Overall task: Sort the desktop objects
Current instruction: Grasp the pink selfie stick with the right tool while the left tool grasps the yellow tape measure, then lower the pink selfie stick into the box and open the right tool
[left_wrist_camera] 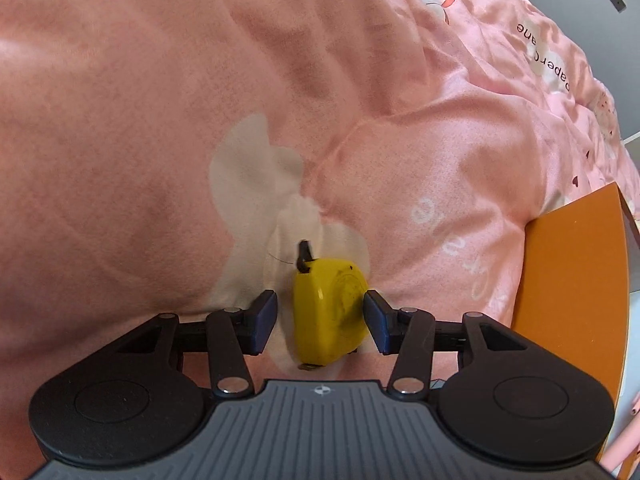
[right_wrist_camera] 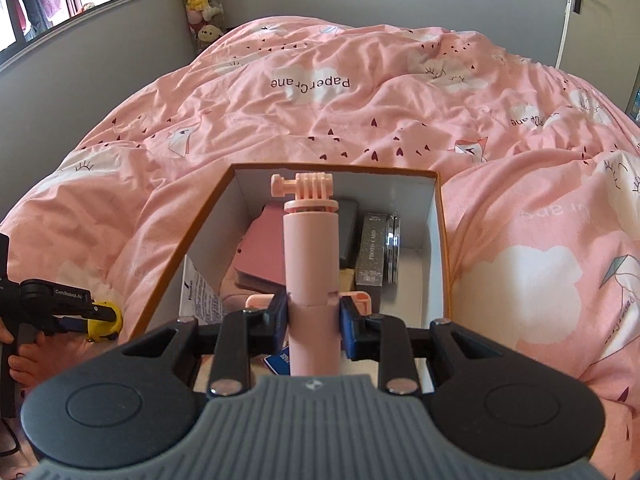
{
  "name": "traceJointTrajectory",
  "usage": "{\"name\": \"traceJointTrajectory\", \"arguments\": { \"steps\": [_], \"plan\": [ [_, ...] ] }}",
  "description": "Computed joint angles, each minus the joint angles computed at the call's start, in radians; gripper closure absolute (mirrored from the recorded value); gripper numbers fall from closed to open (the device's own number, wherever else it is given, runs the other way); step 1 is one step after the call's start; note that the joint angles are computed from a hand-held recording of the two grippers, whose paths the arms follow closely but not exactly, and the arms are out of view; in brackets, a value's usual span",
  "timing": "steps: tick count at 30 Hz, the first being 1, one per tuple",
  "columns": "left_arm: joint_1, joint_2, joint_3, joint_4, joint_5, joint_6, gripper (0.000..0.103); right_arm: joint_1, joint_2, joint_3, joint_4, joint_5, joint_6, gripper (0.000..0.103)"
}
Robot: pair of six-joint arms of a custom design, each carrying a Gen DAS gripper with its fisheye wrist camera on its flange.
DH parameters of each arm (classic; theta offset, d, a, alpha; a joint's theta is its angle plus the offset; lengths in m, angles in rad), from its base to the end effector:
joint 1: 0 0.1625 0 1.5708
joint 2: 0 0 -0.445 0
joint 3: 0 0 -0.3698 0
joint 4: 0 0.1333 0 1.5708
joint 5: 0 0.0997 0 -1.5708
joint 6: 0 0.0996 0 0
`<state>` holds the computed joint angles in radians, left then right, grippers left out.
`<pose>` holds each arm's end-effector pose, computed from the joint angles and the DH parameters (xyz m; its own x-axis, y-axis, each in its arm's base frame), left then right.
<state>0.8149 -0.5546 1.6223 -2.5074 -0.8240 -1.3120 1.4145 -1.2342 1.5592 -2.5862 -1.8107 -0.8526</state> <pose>-0.2968 -0.6078 -0.0126 -0.7785 -0.5520 -0.2987 -0.2833 0.7337 -0.6176 0.0093 -0.6452 0.4533 -0.7063 -0.3756 0.6001 -0.6258 0.7276 -0.2811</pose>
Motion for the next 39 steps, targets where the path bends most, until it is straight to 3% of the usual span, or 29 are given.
{"name": "traceJointTrajectory", "arguments": {
  "steps": [4,6,12,17,24,32,38,39],
  "plan": [
    [-0.005,0.006,0.001,-0.020,0.003,0.018,0.053,-0.001,0.009,-0.018,0.032,-0.038,0.014,0.074],
    [-0.013,0.007,0.009,-0.043,0.021,0.028,0.063,0.000,0.012,-0.022,0.047,-0.061,0.023,0.074],
    [-0.043,-0.006,0.039,-0.093,0.061,0.044,0.079,0.008,0.021,-0.027,0.062,-0.140,0.047,0.074],
    [-0.089,-0.015,0.058,-0.107,0.123,0.066,0.080,0.014,0.026,-0.032,0.086,-0.210,0.073,0.074],
    [-0.147,-0.022,0.085,-0.248,0.143,0.188,0.080,0.028,0.065,-0.027,0.025,-0.331,0.039,0.074],
    [-0.193,-0.014,0.086,-0.400,0.113,0.326,0.080,0.044,0.108,-0.041,-0.017,-0.397,0.000,0.074],
    [-0.212,-0.016,0.094,-0.418,0.123,0.333,0.080,0.056,0.128,-0.075,0.042,-0.443,0.010,0.074],
    [-0.214,-0.017,0.096,-0.417,0.122,0.328,0.080,0.057,0.129,-0.076,0.045,-0.450,0.003,0.078]
  ]
}}
